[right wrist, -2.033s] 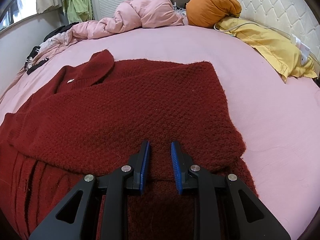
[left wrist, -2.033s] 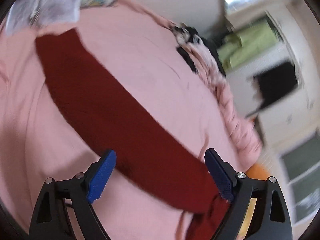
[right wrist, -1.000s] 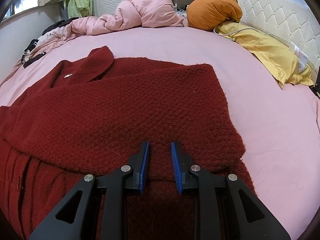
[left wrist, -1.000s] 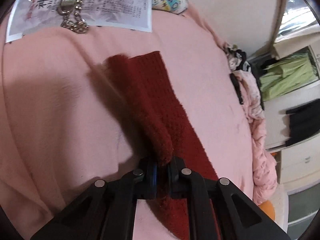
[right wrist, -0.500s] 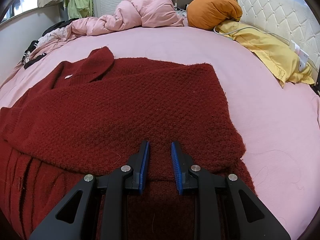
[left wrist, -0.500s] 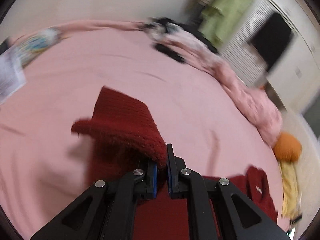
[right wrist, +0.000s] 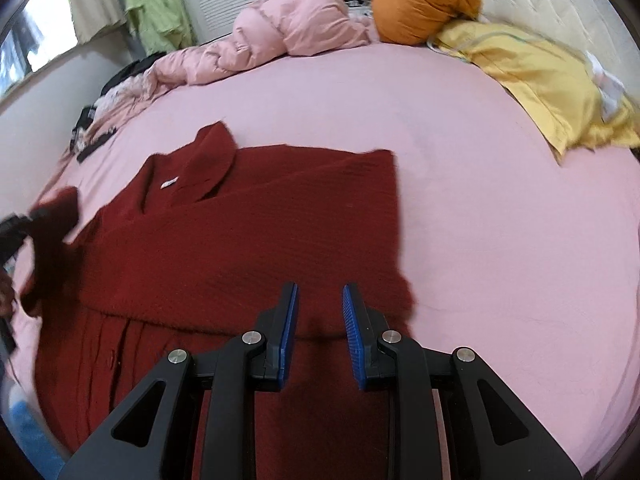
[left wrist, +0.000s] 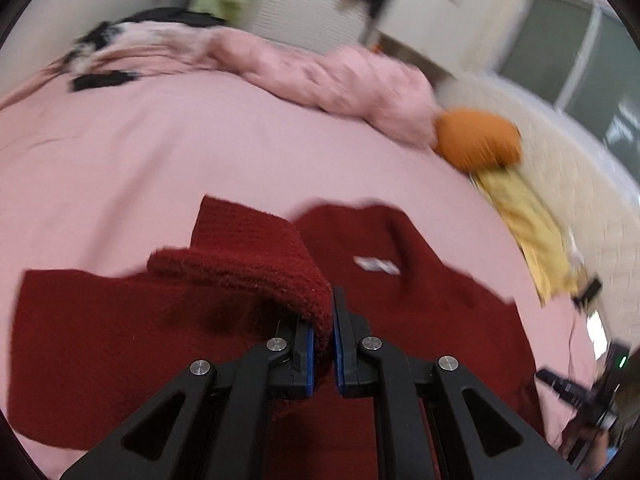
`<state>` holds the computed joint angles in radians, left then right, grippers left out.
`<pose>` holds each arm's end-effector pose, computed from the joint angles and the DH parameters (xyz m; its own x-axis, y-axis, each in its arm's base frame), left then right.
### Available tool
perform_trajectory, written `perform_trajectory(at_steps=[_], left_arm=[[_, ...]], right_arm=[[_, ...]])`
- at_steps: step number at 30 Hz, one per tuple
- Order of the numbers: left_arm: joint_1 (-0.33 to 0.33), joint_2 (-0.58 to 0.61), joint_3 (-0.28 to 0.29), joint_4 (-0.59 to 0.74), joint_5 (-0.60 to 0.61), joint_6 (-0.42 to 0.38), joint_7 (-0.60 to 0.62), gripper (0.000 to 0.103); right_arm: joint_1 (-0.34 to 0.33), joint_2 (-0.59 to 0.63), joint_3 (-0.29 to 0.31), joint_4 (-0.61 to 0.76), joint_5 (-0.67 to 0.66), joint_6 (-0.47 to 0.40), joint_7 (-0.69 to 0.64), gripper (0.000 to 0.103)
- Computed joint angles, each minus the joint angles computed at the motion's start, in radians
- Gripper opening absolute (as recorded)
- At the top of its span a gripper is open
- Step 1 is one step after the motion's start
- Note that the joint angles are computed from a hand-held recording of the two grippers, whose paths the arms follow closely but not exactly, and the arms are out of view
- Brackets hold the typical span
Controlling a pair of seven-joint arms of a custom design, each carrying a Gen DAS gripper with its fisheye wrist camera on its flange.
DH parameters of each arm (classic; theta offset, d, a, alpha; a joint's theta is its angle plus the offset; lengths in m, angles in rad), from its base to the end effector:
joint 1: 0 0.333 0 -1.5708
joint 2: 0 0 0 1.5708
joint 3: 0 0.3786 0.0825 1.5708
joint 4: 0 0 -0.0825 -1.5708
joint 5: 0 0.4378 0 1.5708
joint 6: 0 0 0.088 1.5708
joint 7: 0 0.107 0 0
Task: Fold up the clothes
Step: 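Carry the held sleeve across the cardigan body with the left tool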
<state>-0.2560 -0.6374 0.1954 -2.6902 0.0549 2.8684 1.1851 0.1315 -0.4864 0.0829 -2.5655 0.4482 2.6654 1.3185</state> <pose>0.4074 -0.0188 0.5424 0.1455 -0.9313 0.3339 -0.6868 -0.3380 -0.6435 0.4416 0.0863 0.5220 0.1917 -0.9587 -0.2099 -0.8273 -0.0428 -0.5602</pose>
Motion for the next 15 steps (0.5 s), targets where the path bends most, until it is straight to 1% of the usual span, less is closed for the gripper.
perform_trajectory(at_steps=[4,6,8,10,11,13,15], left_arm=[[-0.062,0.080,-0.063,0.038,-0.008,0.006,-0.017,0.009],[-0.090,0.121,-0.086,0.062,-0.015,0.020,-0.026,0.009],[-0.109,0.150,-0.095,0.078,-0.022,0.038,-0.030,0.009],[-0.152,0.179,-0.085,0.094,-0.051,0.063,-0.026,0.009],[-0.169,0.197,-0.081,0.105,-0.064,0.075,-0.024,0.009],[-0.181,0.230,-0.098,0.129,-0.068,0.087,-0.029,0.009],[-0.193,0.262,-0.116,0.155,-0.073,0.098,-0.033,0.009]], right_arm=[[-0.001,-0.020,-0.065,-0.003,0.068,-0.052,-0.015,0.024],[0.023,-0.027,-0.117,-0.003,0.158,-0.070,-0.048,0.024],[0.031,-0.030,-0.143,-0.007,0.236,-0.061,-0.074,0.024],[0.041,-0.029,-0.170,-0.010,0.321,-0.055,-0.102,0.024],[0.042,-0.027,-0.175,-0.008,0.351,-0.057,-0.113,0.024],[0.044,-0.021,-0.178,-0.005,0.400,-0.063,-0.132,0.024],[0.037,-0.018,-0.171,-0.001,0.417,-0.074,-0.145,0.024]])
